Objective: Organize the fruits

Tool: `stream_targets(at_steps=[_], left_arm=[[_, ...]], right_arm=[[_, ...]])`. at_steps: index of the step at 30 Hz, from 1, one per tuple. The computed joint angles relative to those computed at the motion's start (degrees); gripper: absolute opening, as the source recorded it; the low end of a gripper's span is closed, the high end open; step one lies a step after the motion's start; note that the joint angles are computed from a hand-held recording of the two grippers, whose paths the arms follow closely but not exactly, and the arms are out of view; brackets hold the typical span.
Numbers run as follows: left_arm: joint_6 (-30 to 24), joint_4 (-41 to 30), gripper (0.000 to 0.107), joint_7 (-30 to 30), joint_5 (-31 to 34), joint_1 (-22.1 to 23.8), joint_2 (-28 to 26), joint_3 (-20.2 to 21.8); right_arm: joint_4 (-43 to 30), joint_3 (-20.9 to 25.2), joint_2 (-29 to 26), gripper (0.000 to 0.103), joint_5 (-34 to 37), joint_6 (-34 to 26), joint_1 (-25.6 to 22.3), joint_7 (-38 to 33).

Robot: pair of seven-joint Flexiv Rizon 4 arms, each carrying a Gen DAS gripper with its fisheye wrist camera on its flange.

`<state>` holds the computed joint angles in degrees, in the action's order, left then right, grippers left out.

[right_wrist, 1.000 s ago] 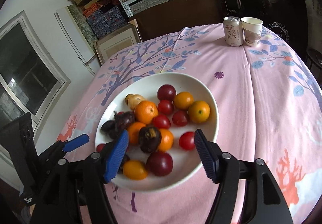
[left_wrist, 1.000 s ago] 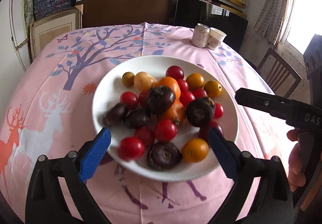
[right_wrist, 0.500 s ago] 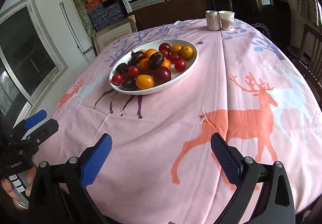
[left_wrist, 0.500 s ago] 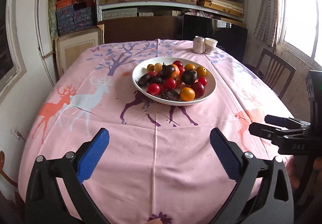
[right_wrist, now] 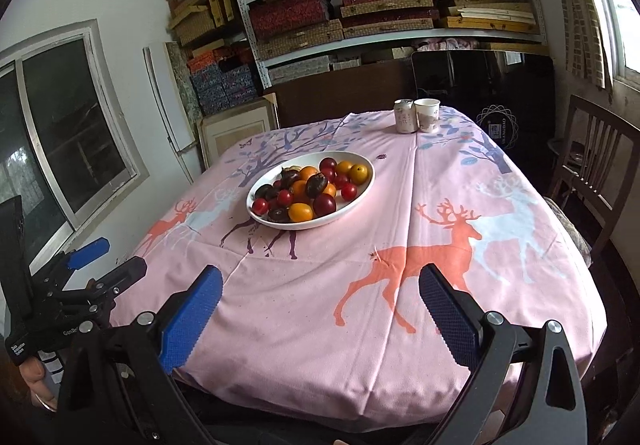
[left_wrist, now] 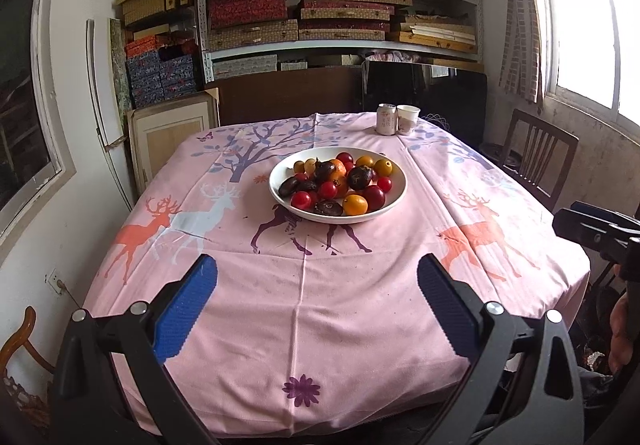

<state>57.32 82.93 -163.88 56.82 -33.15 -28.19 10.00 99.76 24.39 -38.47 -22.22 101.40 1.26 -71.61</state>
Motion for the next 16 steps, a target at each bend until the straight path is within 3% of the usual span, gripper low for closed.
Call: stream_targets(at_steps=[12, 16], left_arm=[[-1.7, -0.4, 0.098, -0.5, -1.7, 0.5, -0.9, 0.3], [-0.6, 0.1, 0.098, -0.7, -2.4, 1.2, -0.8, 0.3]], right_arm=[[-1.0, 0.2, -1.0, 0.099, 2.0, -1.9, -0.1, 0.0], [-0.6, -1.5, -0.6, 0.099, 2.5, -1.2, 1.5, -0.5]])
